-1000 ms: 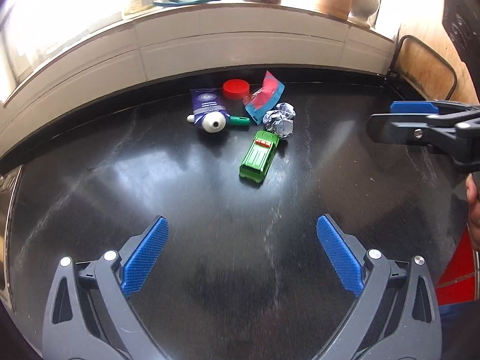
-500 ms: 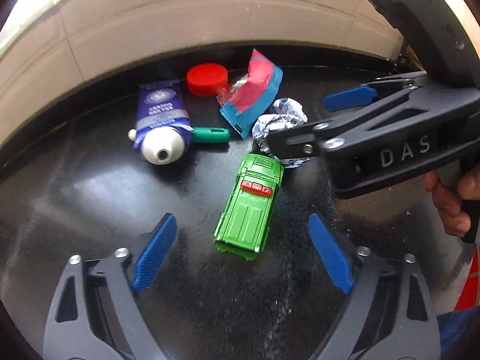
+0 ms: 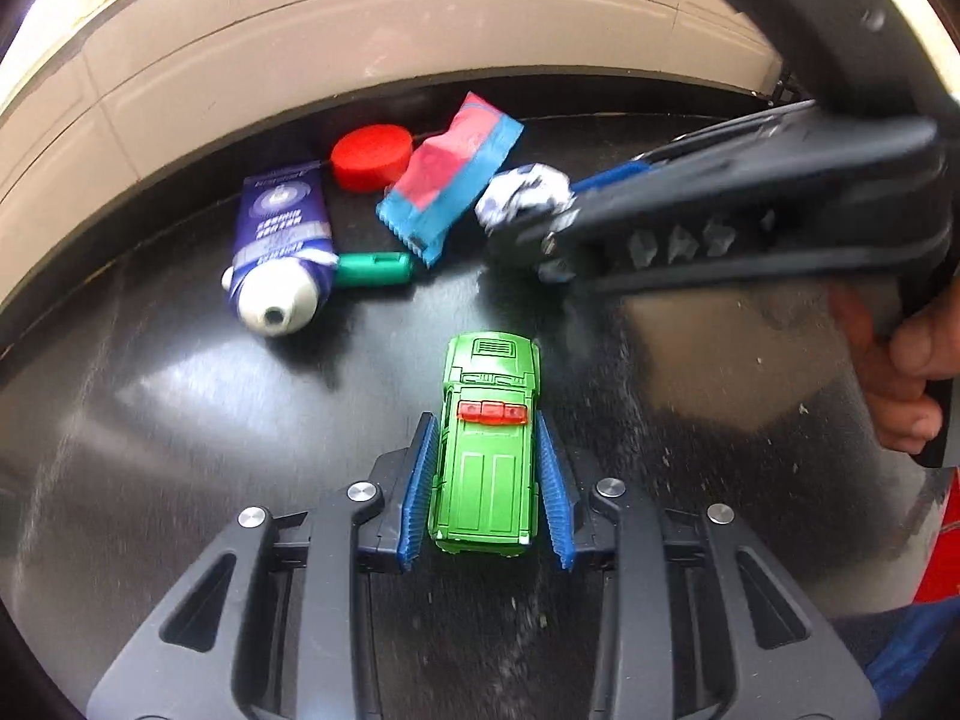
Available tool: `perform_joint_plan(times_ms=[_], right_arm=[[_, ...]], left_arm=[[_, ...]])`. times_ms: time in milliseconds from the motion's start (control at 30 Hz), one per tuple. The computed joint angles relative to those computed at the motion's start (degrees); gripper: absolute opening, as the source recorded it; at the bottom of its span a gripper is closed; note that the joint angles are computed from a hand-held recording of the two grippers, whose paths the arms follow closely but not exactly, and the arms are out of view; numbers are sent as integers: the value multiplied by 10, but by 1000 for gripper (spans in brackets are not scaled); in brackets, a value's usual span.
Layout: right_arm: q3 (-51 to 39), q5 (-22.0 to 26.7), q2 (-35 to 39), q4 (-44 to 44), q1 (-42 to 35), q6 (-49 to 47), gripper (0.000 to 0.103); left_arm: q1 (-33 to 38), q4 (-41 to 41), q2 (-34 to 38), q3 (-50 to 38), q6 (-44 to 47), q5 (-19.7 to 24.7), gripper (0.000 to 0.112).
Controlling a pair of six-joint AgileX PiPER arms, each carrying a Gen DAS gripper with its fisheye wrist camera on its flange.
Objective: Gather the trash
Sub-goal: 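Grasp the green toy car with the left gripper while the right grasps the crumpled foil, then carry toy car and foil over the bin and open both grippers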
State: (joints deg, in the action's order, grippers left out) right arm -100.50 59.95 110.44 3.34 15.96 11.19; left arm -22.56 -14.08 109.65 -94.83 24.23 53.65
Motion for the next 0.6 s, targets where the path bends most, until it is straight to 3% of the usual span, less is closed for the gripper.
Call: perform_joint_plan(times_ms=[233,600], right_arm=[[84,-6,-100,-34,31,54,37],[227,0,-259,-114,151,210,37]], left_arm=[[19,12,-93,82,-14,-6,32],[82,0,-241,214,-34,12,32]])
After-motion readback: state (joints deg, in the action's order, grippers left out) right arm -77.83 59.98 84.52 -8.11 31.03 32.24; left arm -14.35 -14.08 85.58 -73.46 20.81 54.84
